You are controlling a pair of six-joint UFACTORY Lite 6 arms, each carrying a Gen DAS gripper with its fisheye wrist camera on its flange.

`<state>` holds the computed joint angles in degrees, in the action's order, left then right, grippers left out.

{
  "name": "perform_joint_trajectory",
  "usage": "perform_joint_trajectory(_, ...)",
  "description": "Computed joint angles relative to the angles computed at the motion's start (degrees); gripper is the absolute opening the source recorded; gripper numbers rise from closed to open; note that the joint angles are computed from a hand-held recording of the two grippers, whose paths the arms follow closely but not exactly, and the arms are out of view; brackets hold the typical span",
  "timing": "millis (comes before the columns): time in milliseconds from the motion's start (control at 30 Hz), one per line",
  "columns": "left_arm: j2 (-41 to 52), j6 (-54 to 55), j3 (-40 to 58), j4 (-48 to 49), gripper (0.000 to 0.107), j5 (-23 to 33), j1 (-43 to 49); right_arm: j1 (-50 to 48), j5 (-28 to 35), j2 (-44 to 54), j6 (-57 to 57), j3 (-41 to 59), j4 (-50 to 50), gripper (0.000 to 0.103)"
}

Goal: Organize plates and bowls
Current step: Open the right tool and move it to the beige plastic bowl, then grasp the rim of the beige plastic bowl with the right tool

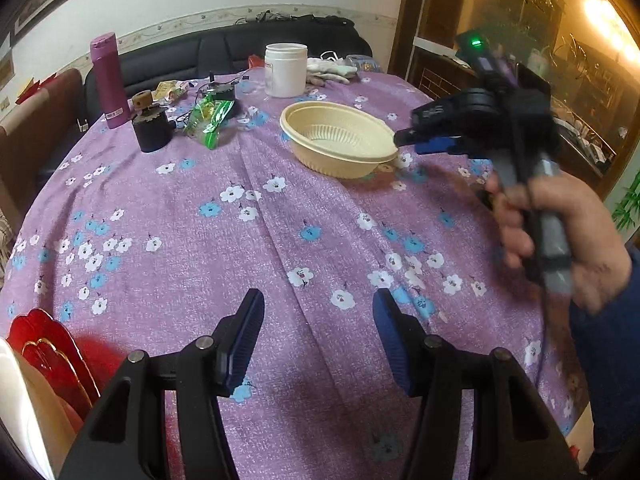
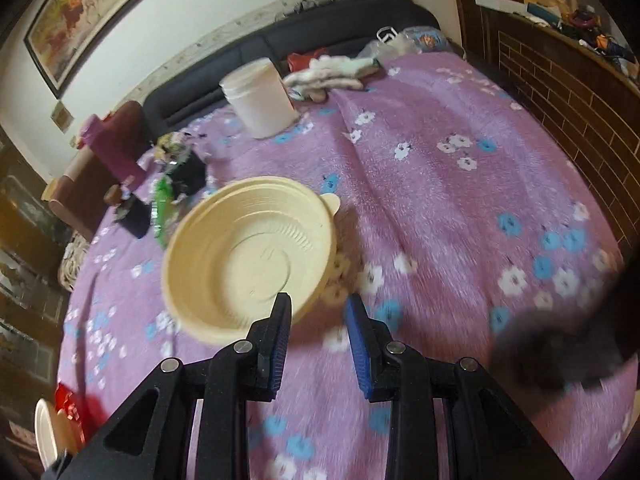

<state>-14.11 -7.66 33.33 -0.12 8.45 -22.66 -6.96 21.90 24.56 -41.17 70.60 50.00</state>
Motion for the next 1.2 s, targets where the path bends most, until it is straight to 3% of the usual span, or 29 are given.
perform_joint_trajectory(200,1.26,11.71,0.46,-10.89,0.055,-0.65,2.56,0.42,1.43,11.2,-0.75,10.39,1.0,0.03)
perform_joint_trajectory(267,1.05,16.36,0.11,-15.31,0.055,-0.87,3.63,0.24,2.78,11.47,-3.28,10.2,4.21,0.018)
perform_joint_trajectory(367,0.68,25.1,-0.32,-23.87,0.055,-0.93,5.39,-0.65,4.83,7.6,-9.68,5.08,12.43,0.011)
perform_joint_trajectory(533,-1.32,36.52,-1.54,-35.14,0.055,0.17,7.91,0.27,3.53,-9.46,-14.0,-12.47,18.51,0.009)
perform_joint_trajectory(667,-4.79,40.04,-3.4,-38.43,0.055,1.76,9.46,-2.45,7.84,-26.9,-18.16,-27.9,21.92,0.009)
perform_joint_trajectory(833,-14.75,43.86,-7.77,-41.88,0.056,7.78,12.22,-12.32,19.53,-47.05,-14.9,-42.61,16.86,0.009)
perform_joint_trajectory(1000,-20.41,32.35,-10.94,-29.88,0.056,7.84,9.7,-17.51,29.59,-53.95,-15.99,-52.23,15.09,0.011)
perform_joint_trajectory(1067,-19.14,33.37,-11.4,-31.0,0.056,7.58,9.97,-12.7,27.43,-56.27,-14.95,-54.86,13.53,0.012)
perform_joint_trajectory(1133,-17.86,36.47,-11.99,-34.11,0.056,7.6,10.27,-5.86,20.61,-61.12,-9.4,-56.29,8.62,0.013)
perform_joint_trajectory(1200,-18.24,31.95,-13.07,-29.96,0.056,6.35,8.56,-0.01,14.74,-65.98,-1.74,-56.81,1.37,0.015)
